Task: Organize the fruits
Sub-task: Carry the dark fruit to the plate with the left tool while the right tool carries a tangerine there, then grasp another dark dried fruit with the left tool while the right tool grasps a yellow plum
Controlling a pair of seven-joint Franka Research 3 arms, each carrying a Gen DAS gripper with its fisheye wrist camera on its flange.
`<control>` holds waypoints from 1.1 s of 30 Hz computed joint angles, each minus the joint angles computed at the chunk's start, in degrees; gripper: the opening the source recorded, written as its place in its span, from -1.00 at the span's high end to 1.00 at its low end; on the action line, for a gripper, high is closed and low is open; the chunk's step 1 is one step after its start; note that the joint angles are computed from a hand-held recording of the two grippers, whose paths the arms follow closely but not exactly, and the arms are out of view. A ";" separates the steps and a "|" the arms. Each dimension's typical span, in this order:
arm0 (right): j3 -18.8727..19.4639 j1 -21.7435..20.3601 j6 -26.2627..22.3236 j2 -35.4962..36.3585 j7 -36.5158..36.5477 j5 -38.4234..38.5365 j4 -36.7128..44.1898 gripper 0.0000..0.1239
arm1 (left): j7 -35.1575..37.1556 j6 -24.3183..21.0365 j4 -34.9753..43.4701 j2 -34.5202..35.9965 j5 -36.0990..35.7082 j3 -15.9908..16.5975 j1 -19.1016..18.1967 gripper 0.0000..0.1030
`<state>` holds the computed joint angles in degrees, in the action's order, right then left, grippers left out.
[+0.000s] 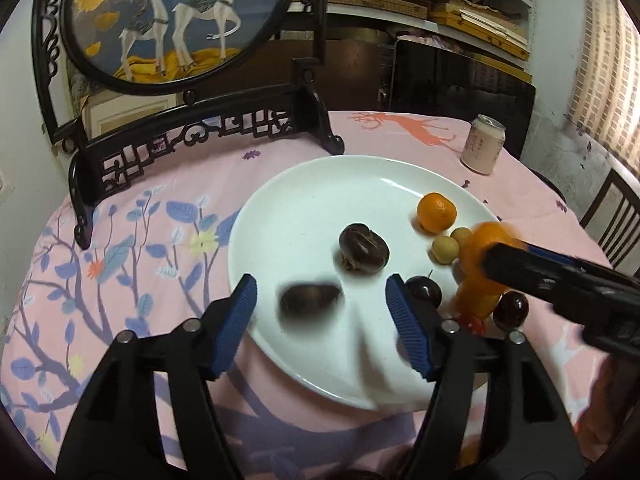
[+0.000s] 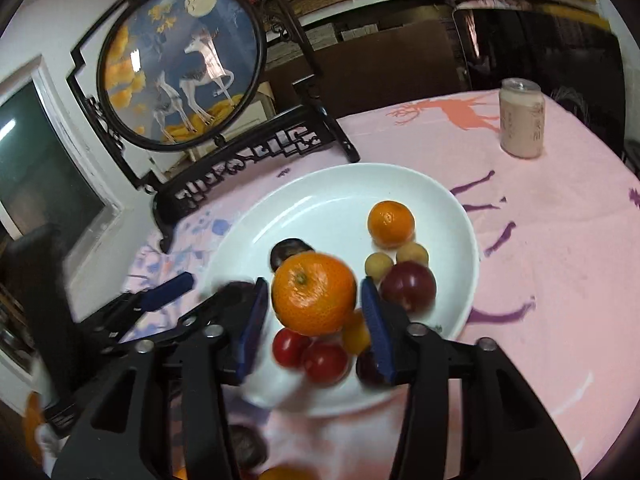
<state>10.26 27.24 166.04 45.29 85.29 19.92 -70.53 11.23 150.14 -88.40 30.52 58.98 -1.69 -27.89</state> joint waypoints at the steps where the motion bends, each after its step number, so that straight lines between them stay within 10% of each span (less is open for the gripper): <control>1: -0.08 -0.02 -0.01 0.32 -0.34 -0.02 0.32 0.03 | -0.14 -0.15 -0.17 -0.09 0.01 0.07 -0.03 -0.36; 11: 15.43 -12.64 6.56 -8.34 -15.03 14.79 -15.80 0.01 | -8.94 0.49 -8.44 -5.91 5.54 0.14 -0.57 -0.54; 19: 19.36 -15.33 12.25 -15.61 -24.25 23.53 -27.83 -0.04 | -13.65 -2.06 -18.67 -12.49 9.70 -4.30 0.48 -0.63; 33: 12.66 -10.65 10.48 -17.52 -20.62 23.91 -29.52 -0.06 | -7.48 0.70 -21.44 -12.75 6.06 -8.47 3.07 -0.71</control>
